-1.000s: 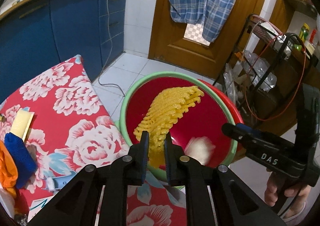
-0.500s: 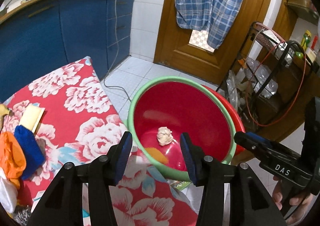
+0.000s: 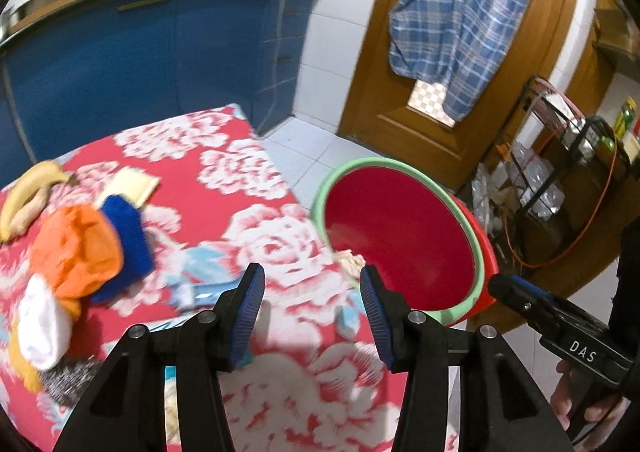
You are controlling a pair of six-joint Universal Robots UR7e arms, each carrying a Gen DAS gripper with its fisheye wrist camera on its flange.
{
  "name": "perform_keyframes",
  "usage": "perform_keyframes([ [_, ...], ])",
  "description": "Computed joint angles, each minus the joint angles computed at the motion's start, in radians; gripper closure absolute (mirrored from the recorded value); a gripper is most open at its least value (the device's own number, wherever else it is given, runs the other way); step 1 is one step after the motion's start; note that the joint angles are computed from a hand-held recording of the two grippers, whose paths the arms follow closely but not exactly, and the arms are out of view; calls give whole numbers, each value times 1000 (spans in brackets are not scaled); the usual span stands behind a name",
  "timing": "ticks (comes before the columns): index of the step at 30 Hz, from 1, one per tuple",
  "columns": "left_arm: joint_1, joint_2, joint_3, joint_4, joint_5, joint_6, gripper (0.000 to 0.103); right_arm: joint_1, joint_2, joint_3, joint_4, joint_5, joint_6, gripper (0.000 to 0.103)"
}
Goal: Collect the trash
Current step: 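Move both tools back to the table and grasp the white glove with the left tool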
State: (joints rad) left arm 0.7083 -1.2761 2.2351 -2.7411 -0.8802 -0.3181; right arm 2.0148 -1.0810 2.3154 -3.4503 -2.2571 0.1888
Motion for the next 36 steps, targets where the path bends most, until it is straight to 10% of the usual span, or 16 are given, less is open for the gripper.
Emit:
perform_keyframes([
  [21,1,-352,149,158,157,-137,52,138,118,-111,112,27,10,47],
  [36,119,-341,126,131,195,-111,49,145,203,-191,215,39,42,47],
])
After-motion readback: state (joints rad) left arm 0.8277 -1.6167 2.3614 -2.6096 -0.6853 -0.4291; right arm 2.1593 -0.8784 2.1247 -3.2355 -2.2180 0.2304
